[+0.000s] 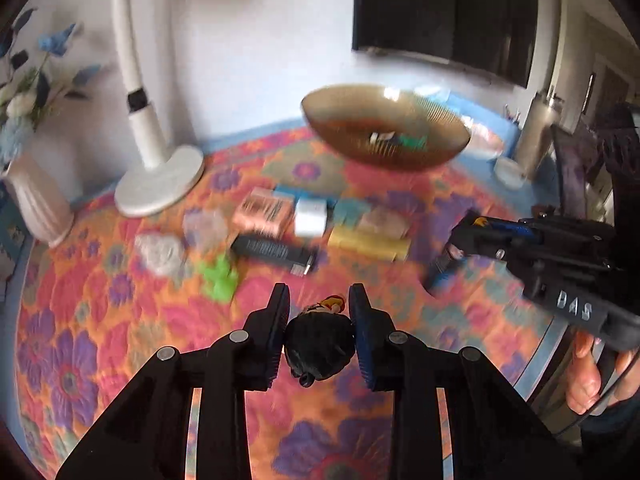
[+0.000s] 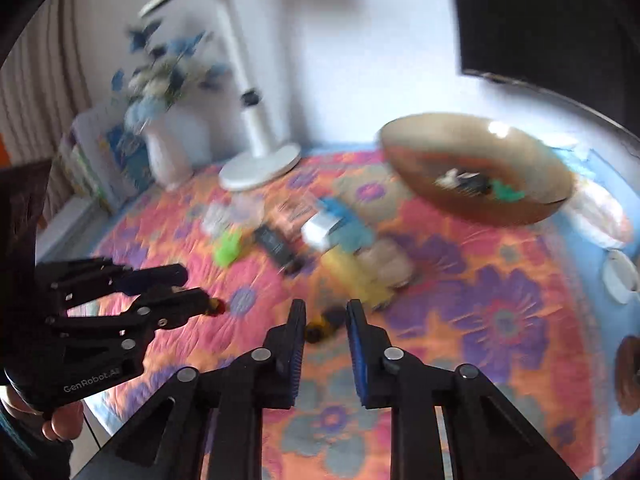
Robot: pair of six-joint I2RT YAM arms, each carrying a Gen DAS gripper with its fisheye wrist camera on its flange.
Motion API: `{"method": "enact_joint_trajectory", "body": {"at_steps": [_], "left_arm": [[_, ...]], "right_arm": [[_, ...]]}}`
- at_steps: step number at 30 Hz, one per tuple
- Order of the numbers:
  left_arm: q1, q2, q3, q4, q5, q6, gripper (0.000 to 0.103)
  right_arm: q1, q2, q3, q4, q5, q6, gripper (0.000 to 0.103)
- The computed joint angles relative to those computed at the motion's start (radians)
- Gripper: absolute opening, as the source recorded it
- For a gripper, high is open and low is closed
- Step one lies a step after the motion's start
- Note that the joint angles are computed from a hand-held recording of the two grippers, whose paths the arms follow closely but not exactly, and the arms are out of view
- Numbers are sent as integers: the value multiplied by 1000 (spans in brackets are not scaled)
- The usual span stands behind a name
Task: Organize rigid objects
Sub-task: 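Grasp red-black figurine with left tool while right tool grasps blue marker, drop both into bowl, then grasp clear correction tape with left tool while right tool grasps black USB stick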
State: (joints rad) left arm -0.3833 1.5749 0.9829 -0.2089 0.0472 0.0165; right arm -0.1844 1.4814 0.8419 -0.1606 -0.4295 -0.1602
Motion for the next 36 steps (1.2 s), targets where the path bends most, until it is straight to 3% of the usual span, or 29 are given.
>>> {"method": "enact_joint_trajectory", "body": {"at_steps": [2,7,14,17,20,24,25,27,28,32,36], "left_arm": [[-11,28,71,-7,31,-9,27],[-44,140,261,-38,55,-16,27],[-78,317,557,-111,68,-22,27],[-87,419,706,-132,79,-35,27],[-96,566,895,-212,65,-50,27],[-95,723,1062,-271,90,-84,29],[-98,728,1058,-259,83,-82,36],[-93,715,1022,-226,73,-92,71],[-83,681,966,-189,79,-104,79],[-29,502,721,-54,97,-131,83],[36,275,462,24,90,-131,89]], "right_arm": [[-82,23,59,-22,-61,9,10],[-184,109,207,-64,-85,11,10],[-203,206,395,-110,-105,35,10],[-183,228,455,-56,-73,83,10],[-142,275,482,22,29,104,10],[-108,393,552,18,85,110,10],[-107,422,572,6,86,116,11],[-117,464,618,-48,68,125,15],[-128,470,624,-63,59,134,20],[-184,401,538,-20,0,181,46],[-180,275,400,26,-26,173,61]]}}
